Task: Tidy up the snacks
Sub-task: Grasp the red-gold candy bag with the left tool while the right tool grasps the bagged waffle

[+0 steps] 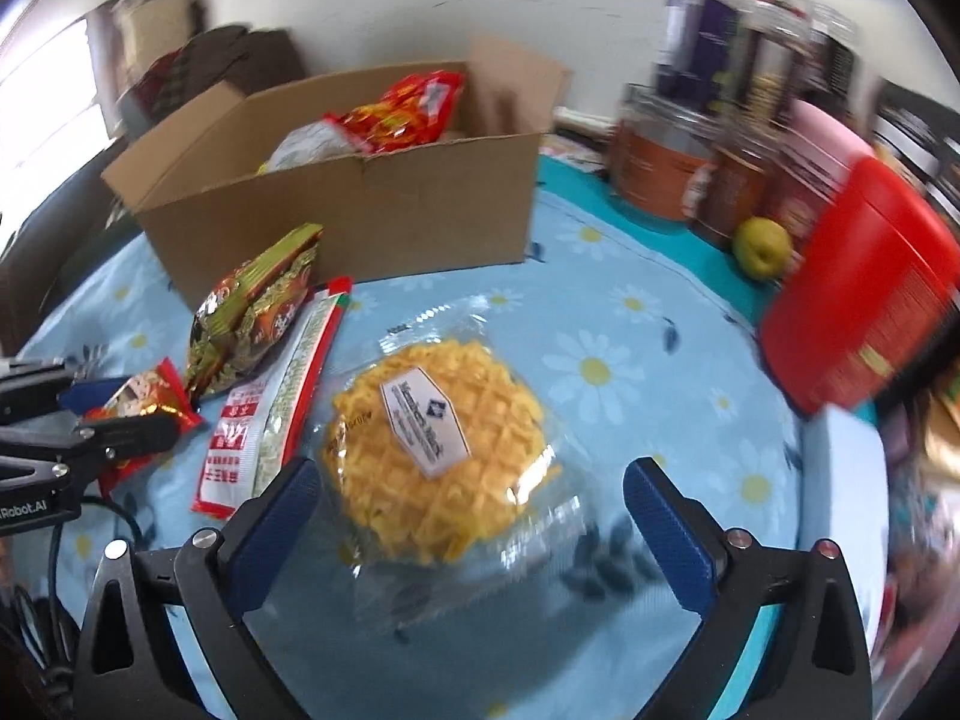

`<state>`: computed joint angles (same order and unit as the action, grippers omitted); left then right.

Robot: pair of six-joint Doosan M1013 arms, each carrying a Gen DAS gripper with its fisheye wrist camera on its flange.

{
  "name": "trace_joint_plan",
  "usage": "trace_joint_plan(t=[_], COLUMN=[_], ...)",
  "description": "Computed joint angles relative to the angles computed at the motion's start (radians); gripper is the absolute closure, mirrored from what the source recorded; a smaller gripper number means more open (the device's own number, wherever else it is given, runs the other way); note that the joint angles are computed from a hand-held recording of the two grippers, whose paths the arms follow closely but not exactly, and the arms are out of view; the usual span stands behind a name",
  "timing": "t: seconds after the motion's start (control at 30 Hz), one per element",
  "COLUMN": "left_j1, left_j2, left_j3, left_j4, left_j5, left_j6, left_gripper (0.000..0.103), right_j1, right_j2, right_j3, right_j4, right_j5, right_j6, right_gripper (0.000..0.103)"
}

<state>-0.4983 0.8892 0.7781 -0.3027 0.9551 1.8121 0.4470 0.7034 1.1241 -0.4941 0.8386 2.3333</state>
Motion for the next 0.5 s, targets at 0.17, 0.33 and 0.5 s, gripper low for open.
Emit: trace_joint_plan(t=[0.17,0.33,0.5], left_j1=[-0.002,-0.001,-0.001], left_j2=[0.007,0.013,0.004], left_j3=[-0.012,-0.018,-0.003], left_j4=[0.009,0.004,0.003], left_j5=[0.012,0.025,0.017], left_j6=[-0.014,-0.018,-0.017], left_gripper=[0.067,0.067,0.067], right_j1=[-0.026,-0.037,-0.026], right_j2=[0.036,0.073,0.056], right_j3=[-0.053,-0.112,-0.083], right_j4=[0.142,0.243,0.216], right_j5=[0.000,0.052,0.035], right_j6=[-0.237,-0.373,-0.302], right_gripper=[0.000,0.000,0.014])
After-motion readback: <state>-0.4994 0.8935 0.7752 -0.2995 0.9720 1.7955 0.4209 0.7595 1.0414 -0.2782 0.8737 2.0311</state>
